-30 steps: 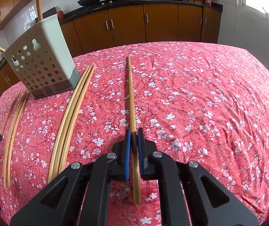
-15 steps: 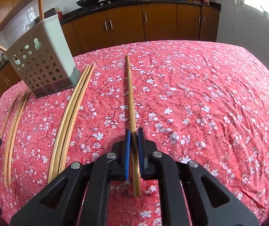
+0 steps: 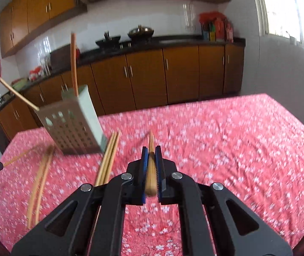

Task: Organize utensils
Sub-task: 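Lift both held chopsticks upright and lower them into the perforated holder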

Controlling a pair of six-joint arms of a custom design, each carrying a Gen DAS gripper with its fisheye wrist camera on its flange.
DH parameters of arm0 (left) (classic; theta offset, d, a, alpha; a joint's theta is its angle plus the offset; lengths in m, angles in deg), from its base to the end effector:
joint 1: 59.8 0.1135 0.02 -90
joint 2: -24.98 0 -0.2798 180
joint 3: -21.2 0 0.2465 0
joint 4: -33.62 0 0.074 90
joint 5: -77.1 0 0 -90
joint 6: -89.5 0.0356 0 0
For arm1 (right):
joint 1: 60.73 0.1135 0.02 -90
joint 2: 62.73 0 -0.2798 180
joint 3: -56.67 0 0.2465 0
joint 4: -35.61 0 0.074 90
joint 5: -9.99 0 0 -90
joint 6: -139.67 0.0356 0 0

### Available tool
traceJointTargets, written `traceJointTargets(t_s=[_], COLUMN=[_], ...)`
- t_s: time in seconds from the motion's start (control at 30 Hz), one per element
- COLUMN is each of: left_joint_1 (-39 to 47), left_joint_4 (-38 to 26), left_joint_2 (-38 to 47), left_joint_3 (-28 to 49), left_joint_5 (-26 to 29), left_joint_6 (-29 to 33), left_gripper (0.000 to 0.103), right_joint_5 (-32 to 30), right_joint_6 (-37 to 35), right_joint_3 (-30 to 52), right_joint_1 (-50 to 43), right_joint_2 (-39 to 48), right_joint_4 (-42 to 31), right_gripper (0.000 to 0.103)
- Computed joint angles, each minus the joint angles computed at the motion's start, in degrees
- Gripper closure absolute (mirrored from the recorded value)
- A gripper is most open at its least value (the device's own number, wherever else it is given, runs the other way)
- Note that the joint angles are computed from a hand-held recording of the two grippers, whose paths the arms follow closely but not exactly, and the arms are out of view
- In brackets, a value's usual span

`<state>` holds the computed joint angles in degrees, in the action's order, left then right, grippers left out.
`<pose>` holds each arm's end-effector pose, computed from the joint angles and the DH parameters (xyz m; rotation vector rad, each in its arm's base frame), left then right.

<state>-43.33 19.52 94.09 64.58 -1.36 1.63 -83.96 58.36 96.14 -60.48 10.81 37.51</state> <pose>0.2187 0.0572 0.1982 -0.1750 2.2430 -0.0541 0.2376 0.0035 0.1854 0.1165 2.1321 0.1653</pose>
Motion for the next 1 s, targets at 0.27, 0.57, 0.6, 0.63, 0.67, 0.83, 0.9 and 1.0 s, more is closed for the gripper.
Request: traceJointTargets(t_s=[0.27, 0.57, 0.6, 0.63, 0.67, 0.83, 0.9, 1.0], left_joint_1=[1.8, -0.7, -1.5, -2.0, -2.4, -7.3, -9.6, -12.6], left_joint_4=[-3.7, -8.8, -9.7, -10.2, -10.5, -13.0, -13.2, -12.2], left_joint_2=[-6.7, -11.8, -12.7, -13.3, -13.9, -16.2, -16.4, -16.4], left_joint_3=[4.4, 9.0, 10.0, 10.6, 11.0, 15.2, 17.0, 19.0], left_joint_5=[3.1, 2.5, 2.6, 2.5, 2.6, 2.1, 1.7, 0.9], left_joint_6=[-2.0, -1.3, -1.3, -1.4, -1.4, -3.7, -5.4, -7.9], left_gripper=[0.095, 0.096, 0.096, 0.096, 0.096, 0.096, 0.096, 0.096], right_joint_5=[-2.7, -3.8, -4.5, -5.2, -6.1, -8.6, -8.5, -6.7], right_joint_6=[1.3, 3.0, 3.2, 3.4, 3.9, 6.2, 7.0, 7.2], right_joint_3=[2.0, 5.8, 6.7, 7.4, 8.6, 12.3, 13.8, 15.0], right_joint_1=[-2.1, -1.2, -1.1, -1.0, -0.7, 1.4, 2.9, 5.0], right_joint_2=[-4.7, -8.9, -10.0, -10.9, -11.9, -14.5, -14.5, -14.3], right_joint_4=[-1.9, -3.8, -4.6, -5.2, -6.0, -7.0, -6.3, -4.6], right_gripper=[0.095, 0.096, 0.096, 0.096, 0.096, 0.096, 0.096, 0.096])
